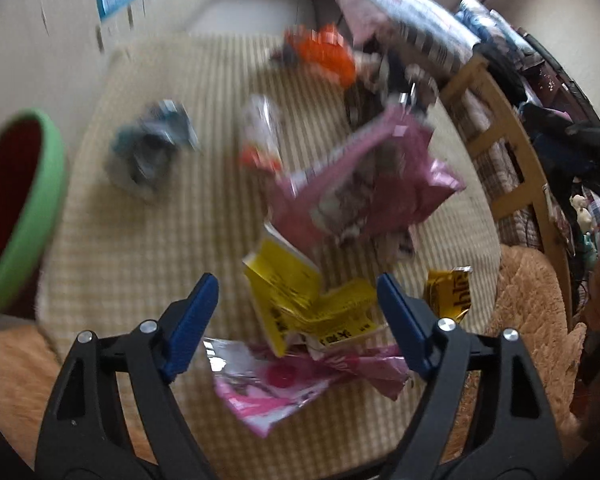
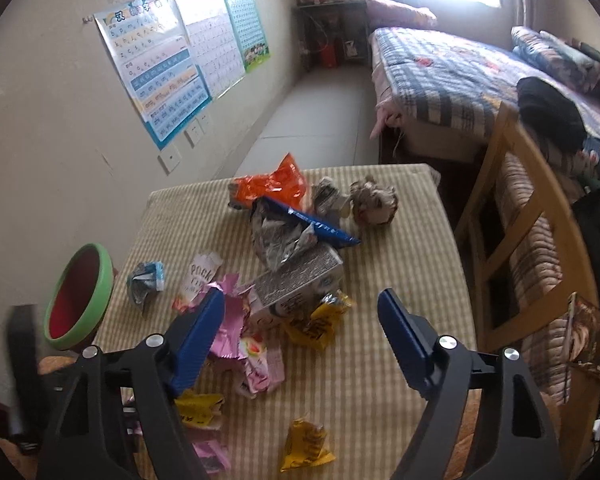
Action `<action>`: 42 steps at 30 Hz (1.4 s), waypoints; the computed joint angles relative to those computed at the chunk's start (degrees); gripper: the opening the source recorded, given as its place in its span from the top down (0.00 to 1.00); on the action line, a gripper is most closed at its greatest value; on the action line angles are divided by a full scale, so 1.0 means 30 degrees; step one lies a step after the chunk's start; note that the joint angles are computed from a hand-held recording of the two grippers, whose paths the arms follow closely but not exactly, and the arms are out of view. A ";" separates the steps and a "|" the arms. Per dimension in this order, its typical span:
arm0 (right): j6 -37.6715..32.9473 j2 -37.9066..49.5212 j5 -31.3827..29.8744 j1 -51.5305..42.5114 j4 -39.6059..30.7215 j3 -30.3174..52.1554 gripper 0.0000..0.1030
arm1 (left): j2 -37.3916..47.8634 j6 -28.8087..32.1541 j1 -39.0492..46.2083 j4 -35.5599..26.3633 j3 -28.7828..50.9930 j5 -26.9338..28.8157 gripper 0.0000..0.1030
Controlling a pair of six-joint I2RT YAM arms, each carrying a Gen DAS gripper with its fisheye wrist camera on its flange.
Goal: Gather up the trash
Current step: 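Grasp the yellow wrapper with the left gripper while the right grasps the pink wrapper, then carry both wrappers over the red bin and open both grippers to drop them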
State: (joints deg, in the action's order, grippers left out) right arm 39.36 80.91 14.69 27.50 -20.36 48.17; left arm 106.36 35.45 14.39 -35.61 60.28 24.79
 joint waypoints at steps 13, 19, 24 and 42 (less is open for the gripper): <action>-0.0302 0.2606 -0.2864 0.0557 0.1284 0.1211 0.36 | 0.1770 -0.0079 -0.0005 -0.0881 0.0977 -0.0608 0.68; -0.0590 0.4515 -0.4086 0.0253 0.1867 0.2202 0.36 | 0.0137 -0.0544 0.0417 0.0187 0.0451 -0.0122 0.69; -0.0380 0.6656 -0.5842 -0.0200 0.1943 0.3214 0.53 | -0.0466 -0.0949 0.1143 0.0488 0.0689 0.0318 0.69; -0.1544 0.4765 -0.4468 0.1723 0.1014 0.6211 0.72 | -0.0200 -0.2591 0.4651 0.1507 0.3703 0.1148 0.69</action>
